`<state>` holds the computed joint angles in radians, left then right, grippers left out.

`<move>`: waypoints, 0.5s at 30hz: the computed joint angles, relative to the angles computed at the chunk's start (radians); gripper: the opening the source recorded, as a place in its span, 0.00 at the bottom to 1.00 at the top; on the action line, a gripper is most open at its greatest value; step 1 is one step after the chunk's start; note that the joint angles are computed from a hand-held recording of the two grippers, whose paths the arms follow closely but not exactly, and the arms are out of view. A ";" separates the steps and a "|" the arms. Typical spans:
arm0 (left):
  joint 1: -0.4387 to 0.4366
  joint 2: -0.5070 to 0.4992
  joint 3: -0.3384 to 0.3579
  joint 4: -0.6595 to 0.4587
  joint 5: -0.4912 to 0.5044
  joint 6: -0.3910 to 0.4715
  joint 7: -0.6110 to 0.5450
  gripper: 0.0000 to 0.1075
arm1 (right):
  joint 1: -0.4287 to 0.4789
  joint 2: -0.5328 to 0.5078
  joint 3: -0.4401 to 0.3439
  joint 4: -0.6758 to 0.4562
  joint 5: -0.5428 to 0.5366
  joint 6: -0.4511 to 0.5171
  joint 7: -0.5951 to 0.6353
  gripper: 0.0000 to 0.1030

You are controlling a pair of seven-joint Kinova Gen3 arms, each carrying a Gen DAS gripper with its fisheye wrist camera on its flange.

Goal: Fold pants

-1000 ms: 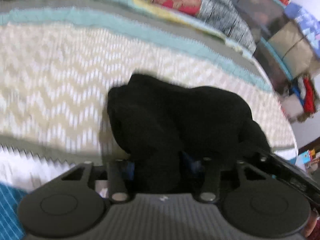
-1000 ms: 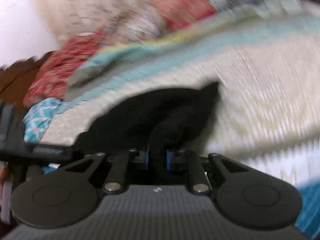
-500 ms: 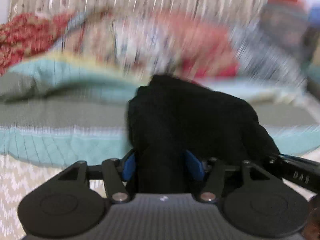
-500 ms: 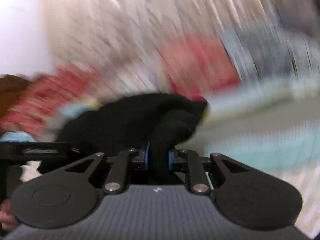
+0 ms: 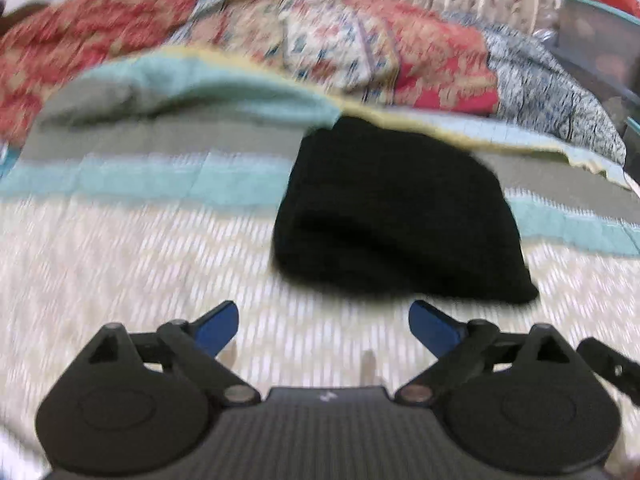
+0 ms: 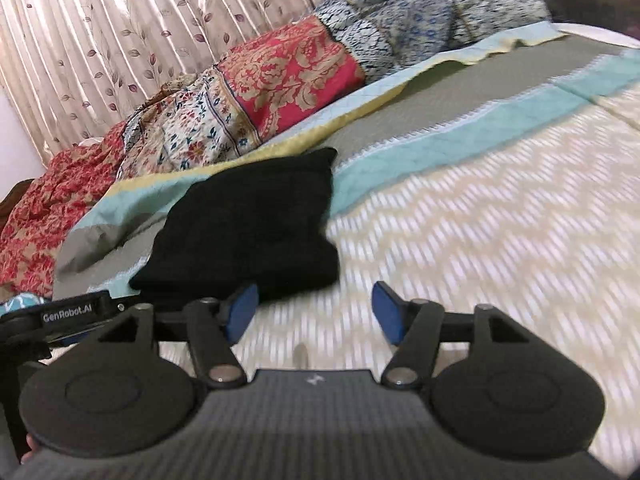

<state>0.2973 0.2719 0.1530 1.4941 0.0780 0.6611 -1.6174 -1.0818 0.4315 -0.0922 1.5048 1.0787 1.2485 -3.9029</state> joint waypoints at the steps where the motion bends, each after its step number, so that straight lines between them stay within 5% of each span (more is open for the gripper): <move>1: -0.003 -0.018 -0.003 0.012 0.003 0.035 0.008 0.89 | -0.020 0.012 -0.008 -0.022 -0.013 0.029 0.000 0.73; 5: -0.007 -0.117 -0.010 0.087 -0.013 0.120 0.020 0.91 | -0.058 0.036 -0.026 -0.111 -0.086 0.059 0.067 0.81; 12: -0.025 -0.331 -0.002 0.243 0.010 0.117 -0.078 0.96 | -0.157 0.109 0.011 -0.337 -0.204 0.203 0.198 0.86; 15: -0.026 -0.391 0.013 0.266 -0.022 0.135 -0.078 0.96 | -0.202 0.091 0.018 -0.331 -0.206 0.182 0.178 0.88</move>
<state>0.2718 -0.1196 0.1661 1.7600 0.0560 0.7963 -1.6952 -1.2838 0.5222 -0.0737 1.1741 0.8727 1.4305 -3.7253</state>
